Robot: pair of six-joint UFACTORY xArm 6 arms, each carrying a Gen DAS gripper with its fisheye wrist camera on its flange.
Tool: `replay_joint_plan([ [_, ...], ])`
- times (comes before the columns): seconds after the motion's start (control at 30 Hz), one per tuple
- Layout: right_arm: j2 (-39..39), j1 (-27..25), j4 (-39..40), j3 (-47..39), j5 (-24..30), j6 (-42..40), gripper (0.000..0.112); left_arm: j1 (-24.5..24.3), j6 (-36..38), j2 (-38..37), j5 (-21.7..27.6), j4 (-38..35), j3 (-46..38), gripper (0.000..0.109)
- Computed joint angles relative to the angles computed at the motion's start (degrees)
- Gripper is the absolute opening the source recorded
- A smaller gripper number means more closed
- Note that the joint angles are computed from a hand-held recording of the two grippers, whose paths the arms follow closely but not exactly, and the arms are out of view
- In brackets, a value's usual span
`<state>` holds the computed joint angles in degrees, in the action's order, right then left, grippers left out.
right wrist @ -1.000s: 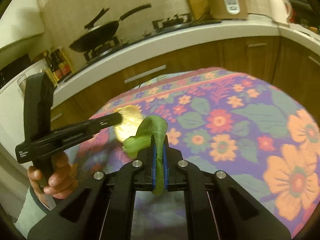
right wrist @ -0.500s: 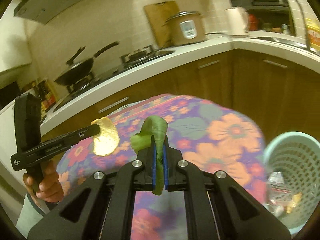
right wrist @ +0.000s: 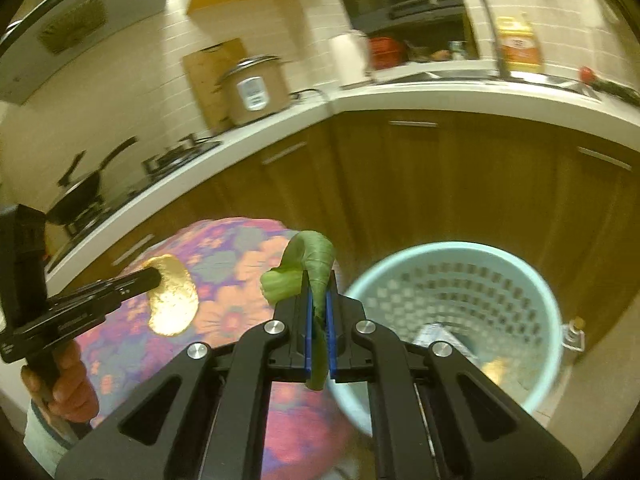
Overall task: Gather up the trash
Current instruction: 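Carry peel and bok choy over the blue basket and open both tools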
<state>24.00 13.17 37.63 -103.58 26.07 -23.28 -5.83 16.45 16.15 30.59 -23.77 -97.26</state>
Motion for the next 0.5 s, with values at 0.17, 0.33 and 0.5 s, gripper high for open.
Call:
replay_joint_plan([
  [0.17,1.57,-3.11,-3.03,0.02,1.47,3.96,0.004,-3.63,-2.76,7.21,2.73,3.10,-8.72,0.003],
  [0.33,4.61,-5.24,-4.95,-1.90,3.98,7.16,0.004,-6.37,-5.85,15.46,7.42,6.25,-19.21,0.003],
  [0.5,7.06,-6.62,-6.04,-4.30,6.07,9.61,0.004,-8.03,-8.87,22.81,12.26,9.49,-29.47,0.003],
])
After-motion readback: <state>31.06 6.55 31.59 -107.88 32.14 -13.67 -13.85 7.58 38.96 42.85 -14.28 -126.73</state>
